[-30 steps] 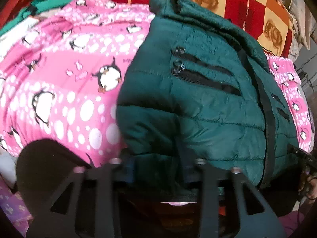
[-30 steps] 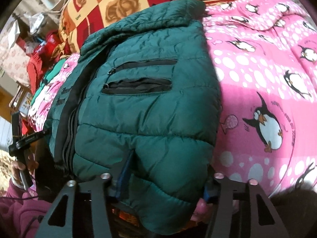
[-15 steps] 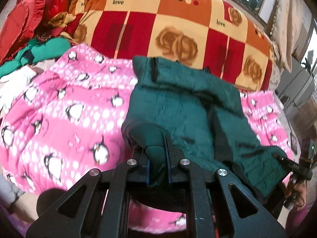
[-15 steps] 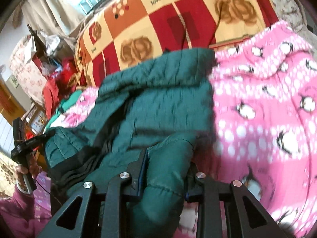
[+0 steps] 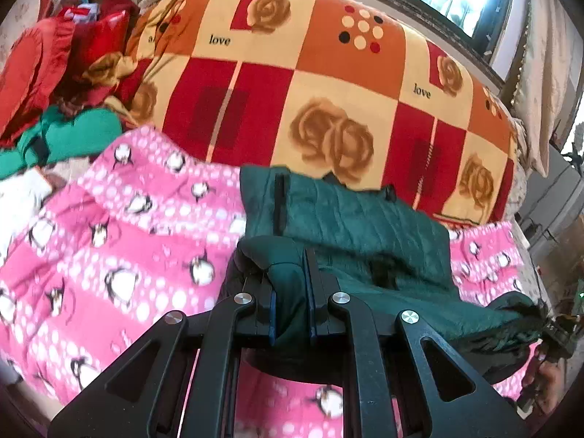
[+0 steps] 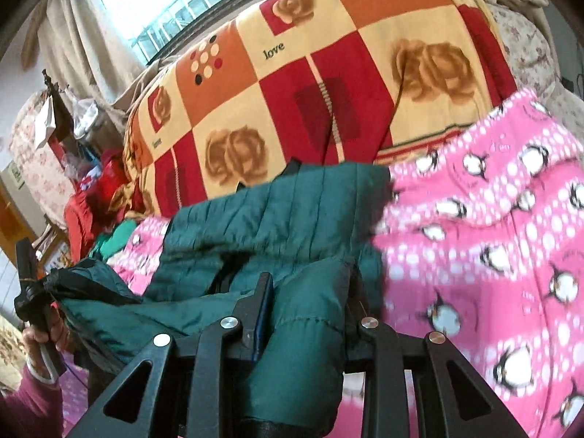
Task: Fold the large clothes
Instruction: 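Grasp the jacket hem with both grippers and lift it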
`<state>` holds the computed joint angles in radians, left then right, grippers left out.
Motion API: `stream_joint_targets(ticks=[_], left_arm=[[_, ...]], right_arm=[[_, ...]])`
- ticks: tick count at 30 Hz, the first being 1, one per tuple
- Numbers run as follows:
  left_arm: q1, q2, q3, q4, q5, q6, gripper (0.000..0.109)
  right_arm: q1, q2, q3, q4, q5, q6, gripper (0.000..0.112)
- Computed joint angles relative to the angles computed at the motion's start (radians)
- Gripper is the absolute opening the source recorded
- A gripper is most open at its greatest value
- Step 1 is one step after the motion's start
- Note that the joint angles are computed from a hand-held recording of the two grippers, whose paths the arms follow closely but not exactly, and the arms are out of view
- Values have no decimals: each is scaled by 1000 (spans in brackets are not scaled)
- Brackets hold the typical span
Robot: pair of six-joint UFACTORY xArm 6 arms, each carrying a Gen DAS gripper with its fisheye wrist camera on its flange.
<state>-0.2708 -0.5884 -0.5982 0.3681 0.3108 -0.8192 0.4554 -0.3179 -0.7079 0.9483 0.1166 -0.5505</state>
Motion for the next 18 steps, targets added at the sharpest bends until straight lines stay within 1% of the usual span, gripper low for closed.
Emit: stream_joint_targets(ticks=[2, 3, 4, 6, 7, 9, 11, 15, 18], left_arm=[[12, 57, -48, 62, -12, -46, 11], [17, 80, -68, 77, -16, -57, 11], [22, 103, -87, 82, -20, -61, 11], [34, 164, -139, 101, -27, -84, 11], [42, 197, -167, 108, -31, -94, 11], [55, 254, -214, 126, -33, -119, 11], [64, 313, -268, 157, -23, -147, 11], [84, 433, -384, 226, 12, -201, 11], [97, 525, -464, 205, 25, -189, 11]], right_arm=[[-7, 46, -44, -38, -17, 20, 27], [-13, 72, -66, -87, -28, 62, 27], [-20, 100, -90, -128, -32, 99, 27], [-34, 149, -134, -160, -32, 122, 27], [-44, 183, -167, -204, -32, 159, 27], [-60, 239, -224, -242, -24, 200, 27], [-75, 288, -276, -281, -15, 239, 27], [-107, 388, -387, -419, 5, 363, 27], [-121, 467, -475, -469, 38, 409, 27]])
